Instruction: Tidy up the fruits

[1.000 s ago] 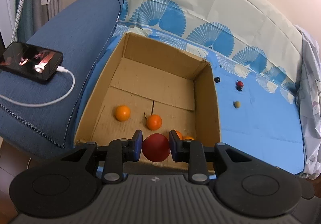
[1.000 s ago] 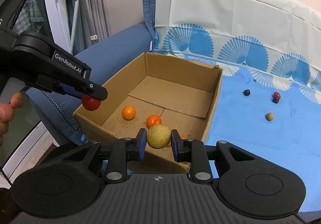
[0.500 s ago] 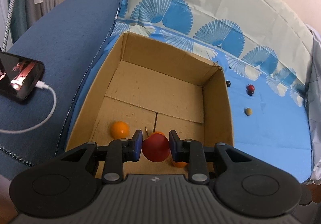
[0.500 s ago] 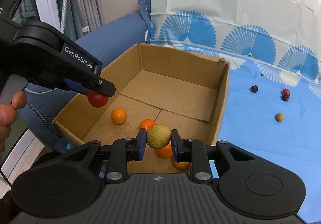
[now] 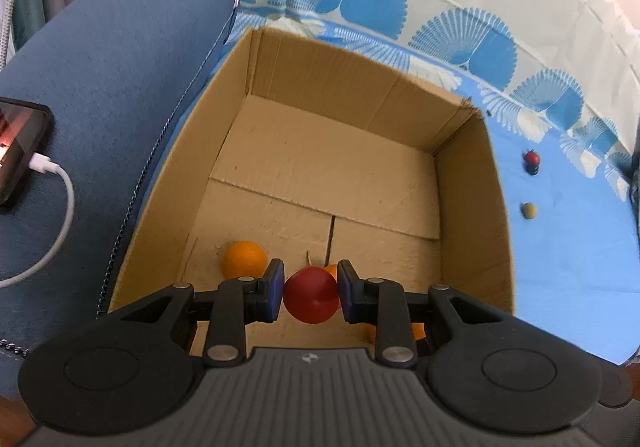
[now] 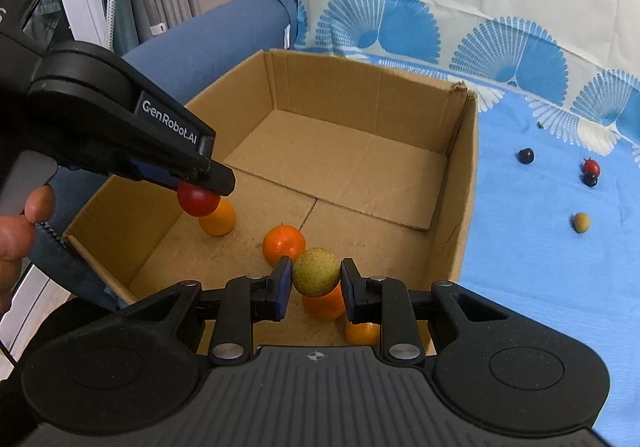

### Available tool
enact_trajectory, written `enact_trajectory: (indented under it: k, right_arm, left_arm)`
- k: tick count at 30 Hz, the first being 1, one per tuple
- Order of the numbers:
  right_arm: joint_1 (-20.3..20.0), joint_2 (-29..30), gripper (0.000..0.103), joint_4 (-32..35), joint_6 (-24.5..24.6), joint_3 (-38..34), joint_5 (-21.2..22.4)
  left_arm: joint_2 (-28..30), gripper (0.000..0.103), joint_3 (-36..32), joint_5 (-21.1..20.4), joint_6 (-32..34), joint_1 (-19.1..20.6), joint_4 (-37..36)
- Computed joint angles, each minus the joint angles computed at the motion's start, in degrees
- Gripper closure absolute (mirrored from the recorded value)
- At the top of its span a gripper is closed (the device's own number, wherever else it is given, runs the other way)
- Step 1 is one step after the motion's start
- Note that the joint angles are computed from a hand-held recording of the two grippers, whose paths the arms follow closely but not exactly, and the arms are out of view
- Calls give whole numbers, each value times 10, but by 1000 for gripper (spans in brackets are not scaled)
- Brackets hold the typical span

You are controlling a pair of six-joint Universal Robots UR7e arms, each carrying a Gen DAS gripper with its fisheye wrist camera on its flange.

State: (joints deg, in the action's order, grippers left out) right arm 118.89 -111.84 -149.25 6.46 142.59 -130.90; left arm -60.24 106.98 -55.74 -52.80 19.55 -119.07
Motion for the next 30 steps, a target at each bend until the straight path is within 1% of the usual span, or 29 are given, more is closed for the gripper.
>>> enact_trajectory:
  k: [7, 11, 12, 13, 14, 15, 16, 17, 19, 21, 22, 25, 29, 30]
  right_arm:
    - [-19, 15, 75, -13, -19, 8, 14]
    - [-23, 24, 75, -25, -30, 10, 11]
    - [-23, 26, 75, -27, -33, 10, 8]
    - [-23, 28, 75, -33, -36, 10, 5]
    - [-23, 27, 73, -38, -40, 12, 4]
    - [-21, 28, 67, -42, -43, 11, 2]
    - [-19, 28, 48, -47, -47, 11, -2]
    - [-11, 30, 27, -56, -49, 10, -12]
    - [6, 32, 12, -76, -56, 11, -34]
    - [21, 21, 8, -57, -57, 7, -44]
    - [28, 15, 6, -41, -50, 4, -49]
    - [60, -12, 4, 29, 14, -5, -69]
    - [110, -46, 2, 165, 141, -29, -79]
    - [120, -52, 2, 189, 164, -34, -79]
  left_arm:
    - [18, 71, -4, -3, 9, 14, 12]
    - [22, 71, 1, 2, 28, 14, -3]
    - [24, 68, 3, 5, 37, 13, -10]
    - [25, 57, 6, 6, 49, 12, -17]
    - [26, 47, 6, 6, 55, 12, -22]
    - [26, 22, 7, 6, 58, 12, -24]
    - [26, 5, 8, 11, 55, 9, -25]
    - [22, 2, 14, 22, 52, 4, -33]
    - [15, 0, 24, 37, 62, -7, -48]
    - [7, 0, 28, 36, 80, -13, -52]
    - [3, 0, 29, 38, 80, -17, -46]
    - [-16, 0, 34, 39, 52, -35, -8]
    - [-44, 0, 36, 32, -14, -62, 81]
    - [-52, 0, 39, 31, -29, -70, 99]
